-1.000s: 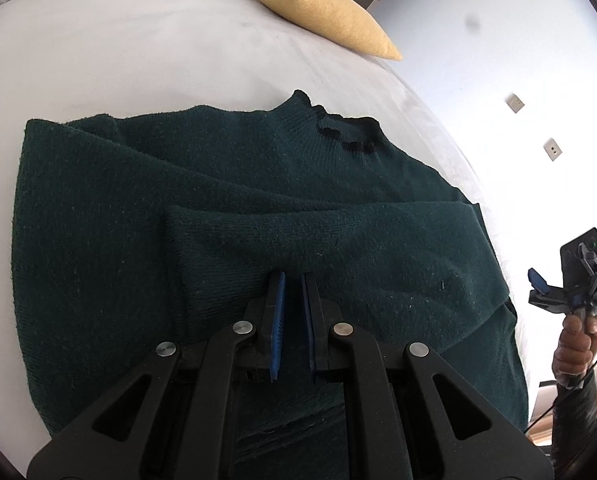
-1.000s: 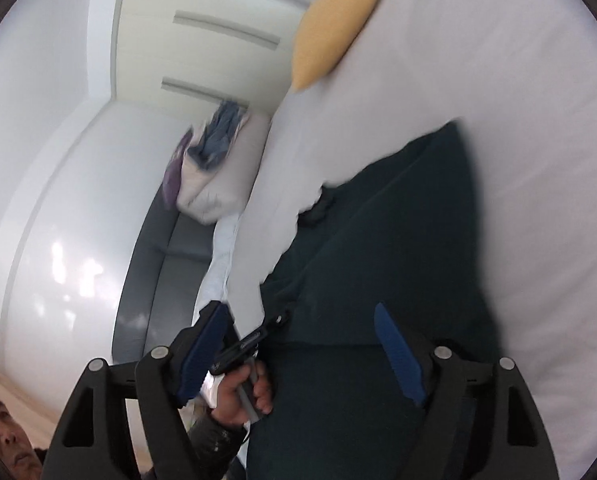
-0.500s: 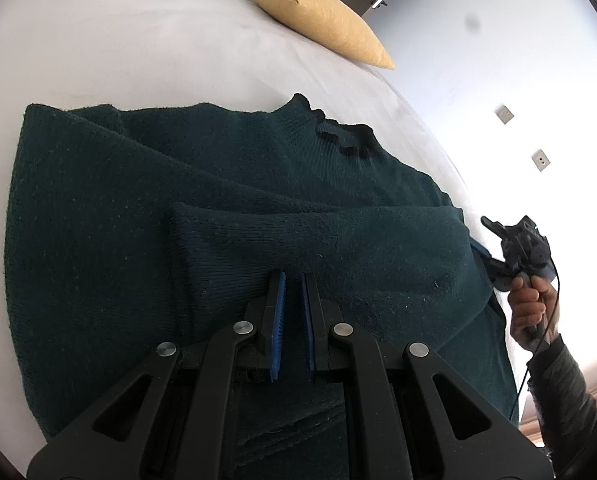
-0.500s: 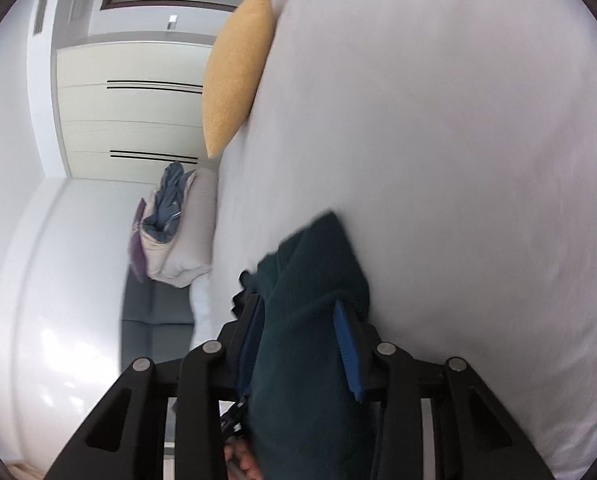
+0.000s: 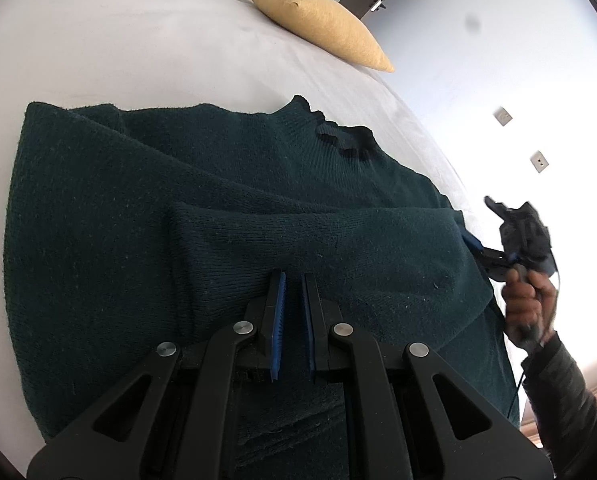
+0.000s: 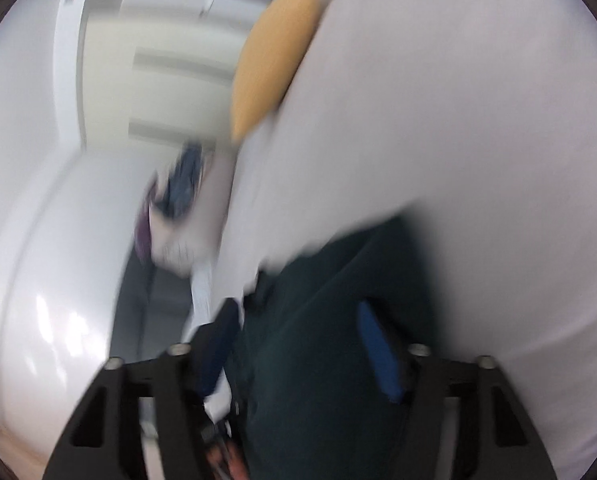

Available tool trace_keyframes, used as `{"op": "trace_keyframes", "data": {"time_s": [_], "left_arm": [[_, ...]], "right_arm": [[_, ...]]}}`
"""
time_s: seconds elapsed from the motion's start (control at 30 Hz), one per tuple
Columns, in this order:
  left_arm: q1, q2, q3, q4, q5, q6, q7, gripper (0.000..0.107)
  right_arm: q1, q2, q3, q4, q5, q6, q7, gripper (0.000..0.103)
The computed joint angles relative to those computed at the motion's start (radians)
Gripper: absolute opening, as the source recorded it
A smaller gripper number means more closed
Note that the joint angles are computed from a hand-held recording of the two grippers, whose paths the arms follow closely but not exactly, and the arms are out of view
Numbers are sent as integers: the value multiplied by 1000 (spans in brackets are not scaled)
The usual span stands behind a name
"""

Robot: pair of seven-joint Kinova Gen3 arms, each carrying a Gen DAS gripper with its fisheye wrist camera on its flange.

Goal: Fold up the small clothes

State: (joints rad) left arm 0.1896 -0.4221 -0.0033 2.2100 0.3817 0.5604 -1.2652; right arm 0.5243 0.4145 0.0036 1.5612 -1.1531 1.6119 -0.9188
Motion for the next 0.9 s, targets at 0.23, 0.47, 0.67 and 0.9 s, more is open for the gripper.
{"op": "trace_keyframes", "data": {"time_s": [0.23, 0.47, 0.67, 0.9], "left_arm": [[-11, -20, -17, 20, 48, 0, -56, 9], [-269, -88, 91, -41, 148, 205, -92, 9], [-267, -327, 102, -129, -3, 449, 152, 9], [-177, -651, 118, -198, -116, 734, 436, 95]], "right_arm": [[52, -104, 98, 45, -11, -115, 3, 64], [167, -281, 193, 116, 118, 136, 171, 81], [280, -325, 344, 106, 291, 336, 368, 81], [448, -303, 426, 129, 403, 461, 548, 81]]}}
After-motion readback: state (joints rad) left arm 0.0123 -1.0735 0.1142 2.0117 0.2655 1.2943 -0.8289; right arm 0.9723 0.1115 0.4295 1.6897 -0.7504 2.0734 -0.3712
